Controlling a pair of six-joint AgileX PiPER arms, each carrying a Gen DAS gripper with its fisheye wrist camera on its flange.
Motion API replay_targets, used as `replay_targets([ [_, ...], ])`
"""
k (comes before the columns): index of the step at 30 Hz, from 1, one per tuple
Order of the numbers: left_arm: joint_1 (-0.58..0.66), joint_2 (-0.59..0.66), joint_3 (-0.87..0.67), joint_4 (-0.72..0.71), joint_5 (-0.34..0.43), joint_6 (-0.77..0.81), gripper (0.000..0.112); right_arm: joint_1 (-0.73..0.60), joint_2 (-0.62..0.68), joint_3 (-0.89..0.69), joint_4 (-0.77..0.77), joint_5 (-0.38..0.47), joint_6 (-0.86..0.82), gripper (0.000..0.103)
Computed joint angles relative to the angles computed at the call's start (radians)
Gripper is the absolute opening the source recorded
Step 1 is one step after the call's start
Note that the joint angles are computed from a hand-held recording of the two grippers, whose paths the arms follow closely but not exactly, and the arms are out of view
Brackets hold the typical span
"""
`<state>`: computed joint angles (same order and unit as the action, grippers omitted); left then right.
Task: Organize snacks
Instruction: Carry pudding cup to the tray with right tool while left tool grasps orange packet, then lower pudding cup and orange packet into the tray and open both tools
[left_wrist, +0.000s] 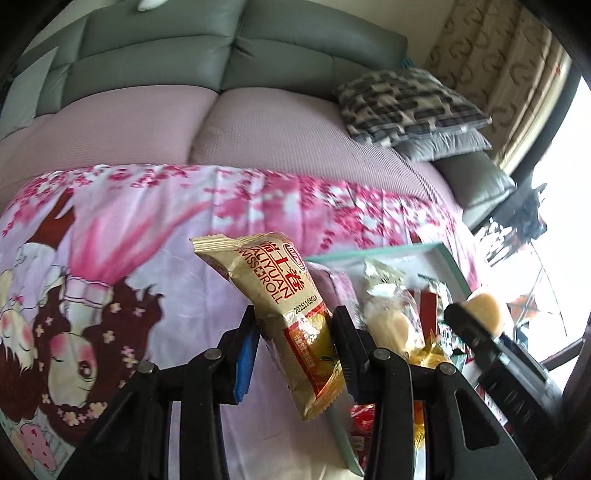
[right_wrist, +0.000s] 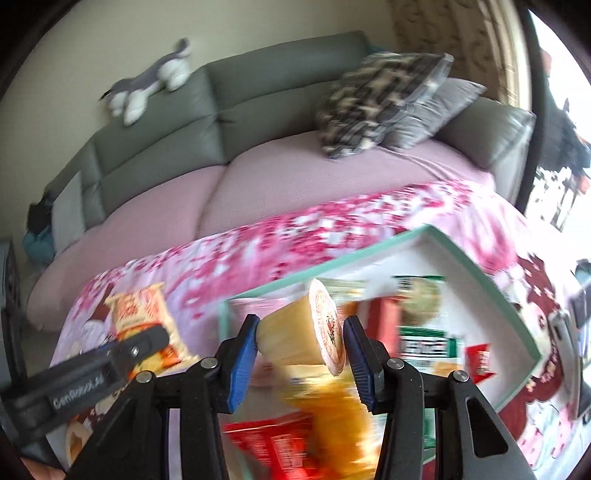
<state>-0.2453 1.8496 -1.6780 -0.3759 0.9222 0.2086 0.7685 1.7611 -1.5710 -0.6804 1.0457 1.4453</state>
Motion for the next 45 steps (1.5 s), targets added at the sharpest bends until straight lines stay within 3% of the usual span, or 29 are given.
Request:
replay_targets([
  [15,-0.136,0.017,-0.006,0.078,-0.002,-0.041,0.042,-0.056,-0.125,0.184,-0.007,-0.022,0.077,0.049],
  [45,-0.18,0.119,-0.082,0.068,-0.033,-0.037,0.042,-0.147,-0.088,0.247,0.053,-0.154,0.063,0.049],
])
